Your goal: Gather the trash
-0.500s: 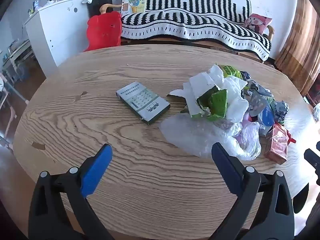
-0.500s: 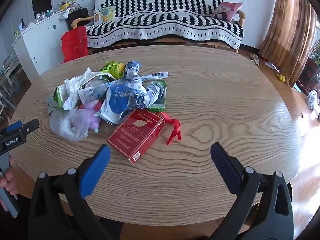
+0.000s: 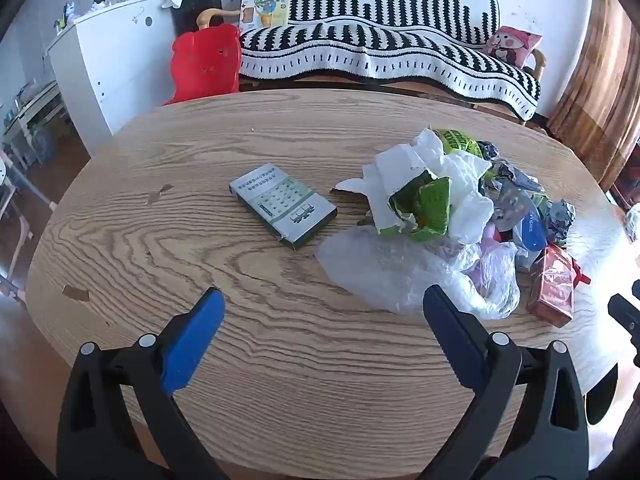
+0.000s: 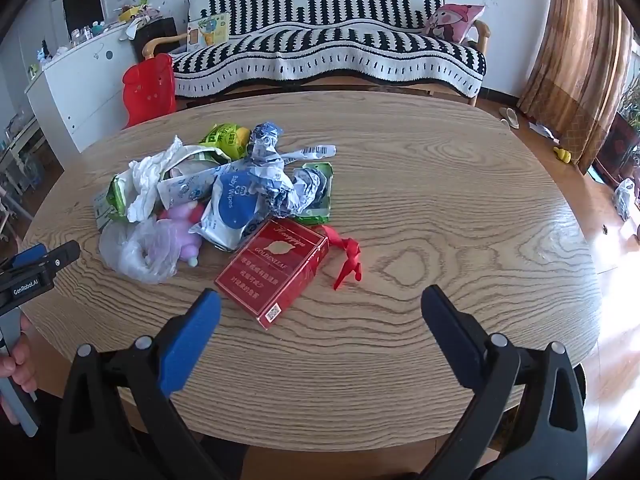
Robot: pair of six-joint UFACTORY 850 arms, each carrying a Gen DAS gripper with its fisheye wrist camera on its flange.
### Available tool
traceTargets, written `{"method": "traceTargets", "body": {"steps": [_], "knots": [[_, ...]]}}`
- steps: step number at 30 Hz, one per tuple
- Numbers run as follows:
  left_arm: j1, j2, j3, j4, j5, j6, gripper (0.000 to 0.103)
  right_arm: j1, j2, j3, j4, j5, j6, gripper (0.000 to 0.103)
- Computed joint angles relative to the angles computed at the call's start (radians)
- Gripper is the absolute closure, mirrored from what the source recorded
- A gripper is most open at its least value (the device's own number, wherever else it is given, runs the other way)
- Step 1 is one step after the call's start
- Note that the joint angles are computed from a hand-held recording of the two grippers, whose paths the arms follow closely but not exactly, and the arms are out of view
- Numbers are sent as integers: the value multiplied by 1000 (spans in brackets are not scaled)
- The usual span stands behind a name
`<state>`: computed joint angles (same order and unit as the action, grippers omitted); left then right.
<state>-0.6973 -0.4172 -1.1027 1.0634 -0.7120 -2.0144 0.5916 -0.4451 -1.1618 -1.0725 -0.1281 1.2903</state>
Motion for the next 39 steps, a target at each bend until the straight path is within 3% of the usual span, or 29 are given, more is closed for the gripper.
{"method": "traceTargets", "body": {"steps": [39], "knots": [[6,1,8,9,9,-11,6,2,5,7,-10,2,14,6]]}}
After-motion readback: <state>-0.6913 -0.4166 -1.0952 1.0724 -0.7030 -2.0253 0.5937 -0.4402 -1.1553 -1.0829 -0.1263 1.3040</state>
